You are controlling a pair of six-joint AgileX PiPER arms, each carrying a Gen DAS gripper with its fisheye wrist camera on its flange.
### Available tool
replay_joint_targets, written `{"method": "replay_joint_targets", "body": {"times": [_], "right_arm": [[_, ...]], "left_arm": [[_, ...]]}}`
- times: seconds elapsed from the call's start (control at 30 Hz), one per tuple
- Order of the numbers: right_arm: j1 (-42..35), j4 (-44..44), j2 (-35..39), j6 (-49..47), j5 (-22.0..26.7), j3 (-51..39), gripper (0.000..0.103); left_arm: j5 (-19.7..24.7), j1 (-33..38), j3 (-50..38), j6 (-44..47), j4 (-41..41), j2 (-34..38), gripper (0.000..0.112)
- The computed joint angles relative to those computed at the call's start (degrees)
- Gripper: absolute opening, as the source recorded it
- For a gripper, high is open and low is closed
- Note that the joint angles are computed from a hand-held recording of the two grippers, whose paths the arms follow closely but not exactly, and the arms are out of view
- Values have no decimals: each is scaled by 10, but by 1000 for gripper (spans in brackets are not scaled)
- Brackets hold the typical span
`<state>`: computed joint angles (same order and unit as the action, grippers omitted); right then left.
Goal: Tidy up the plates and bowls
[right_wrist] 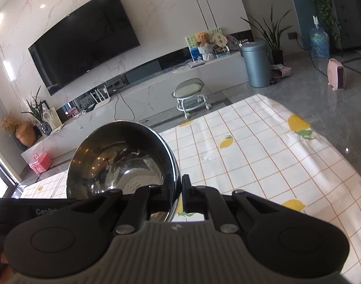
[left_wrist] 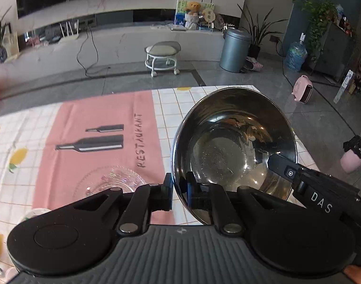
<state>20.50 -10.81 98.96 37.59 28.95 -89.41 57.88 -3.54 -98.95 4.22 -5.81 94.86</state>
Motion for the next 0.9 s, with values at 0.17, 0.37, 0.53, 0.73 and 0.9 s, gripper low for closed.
{"method": "replay_joint_targets", "body": {"times": [0.17, 0.37, 0.53, 0.73, 0.9], "right_arm": [[58, -111, -44, 78, -8, 20, 3], [118, -171, -86, 110, -20, 41, 3], [183, -236, -97, 138, -4, 52, 3], [225, -222, -90, 106, 0, 51, 3], [249, -206, -86, 92, 0, 54, 3]], "left_arm": [[-19, 1, 59, -22, 49, -85, 14], [-31, 68, 138, 5, -7, -169, 15], [-19, 130, 174, 51, -45, -201, 16], [46, 239, 176, 140, -139, -206, 17], [64, 306, 201, 198, -186, -213, 17]]}}
